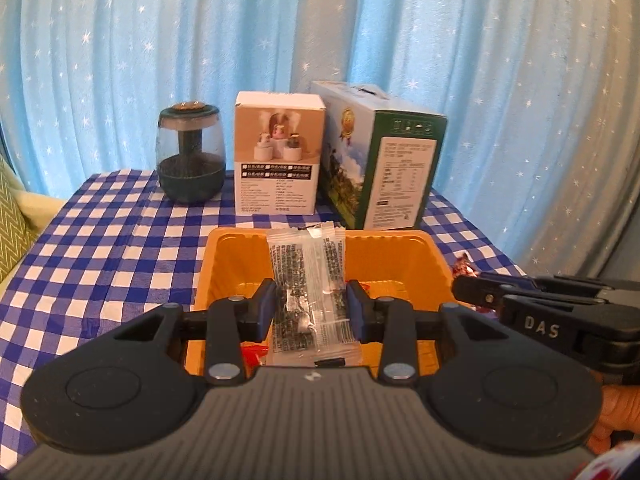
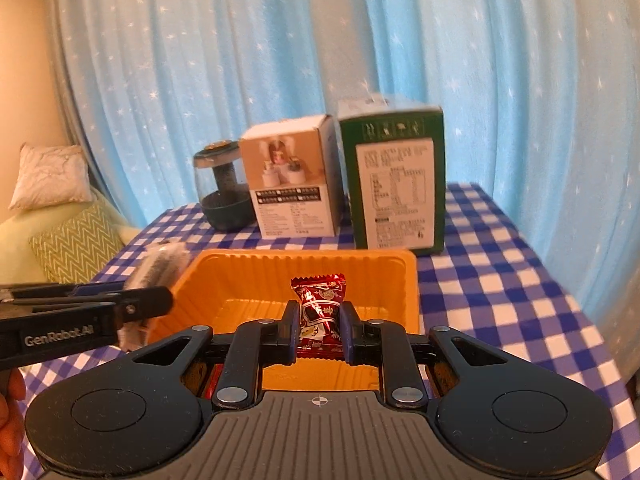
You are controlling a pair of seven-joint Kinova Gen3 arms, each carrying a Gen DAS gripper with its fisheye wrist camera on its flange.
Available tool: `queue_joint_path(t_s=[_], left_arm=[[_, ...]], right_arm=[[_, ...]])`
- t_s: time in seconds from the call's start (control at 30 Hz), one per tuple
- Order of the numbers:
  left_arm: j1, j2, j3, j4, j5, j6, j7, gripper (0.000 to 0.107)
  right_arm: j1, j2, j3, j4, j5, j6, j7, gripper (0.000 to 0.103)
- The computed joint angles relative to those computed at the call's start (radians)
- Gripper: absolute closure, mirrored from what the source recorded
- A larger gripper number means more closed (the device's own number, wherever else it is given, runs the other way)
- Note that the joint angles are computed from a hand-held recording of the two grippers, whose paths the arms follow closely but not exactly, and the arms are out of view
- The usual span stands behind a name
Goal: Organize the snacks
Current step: 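Open the left gripper to drop the clear packet while the right releases its candy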
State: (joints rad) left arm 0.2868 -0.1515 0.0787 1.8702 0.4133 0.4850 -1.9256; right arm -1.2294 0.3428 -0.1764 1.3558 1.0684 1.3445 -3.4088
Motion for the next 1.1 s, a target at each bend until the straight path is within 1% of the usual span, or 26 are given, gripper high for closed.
queue_joint_path(t_s=[0.13, 0.3, 0.43, 0.47, 0.53, 0.63, 0.8, 1.1], left_arm=[[-0.001, 0.040, -0.015, -0.018, 0.052, 0.017, -0.030, 0.073], [-0.007, 0.067, 0.013, -0.016, 0.053, 0.011, -0.055, 0.073], [-0.001, 0.078, 0.003, 0.005, 0.152, -0.020, -0.161, 0.072], [-0.003, 0.080, 0.006, 0.005, 0.159, -0.024, -0.167, 0.073], [-0.009, 0.081, 0.001, 0.006, 0.191, -0.017, -0.193, 0.070], [-0.021, 0.076, 0.014, 0.007, 0.165, -0.021, -0.172, 0.069], [-0.035, 0.076, 0.029, -0.002, 0.082, -0.012, -0.081, 0.069], [-0.031, 0.070, 0.020, 0.003, 0.073, -0.011, -0.083, 0.068]], right_arm=[[0.031, -0.006, 0.003, 0.022, -0.019, -0.045, -0.024, 0.082], [0.046, -0.003, 0.004, 0.033, -0.030, -0.074, -0.027, 0.082], [0.046, -0.003, 0.006, 0.037, -0.034, -0.078, -0.035, 0.082], [0.046, -0.002, 0.006, 0.035, -0.034, -0.078, -0.035, 0.082], [0.046, -0.004, 0.006, 0.037, -0.035, -0.079, -0.037, 0.082], [0.052, -0.006, 0.007, 0.038, -0.039, -0.085, -0.045, 0.082], [0.055, -0.003, 0.008, 0.033, -0.040, -0.097, -0.041, 0.082], [0.052, 0.001, 0.013, 0.029, -0.035, -0.117, -0.048, 0.082]])
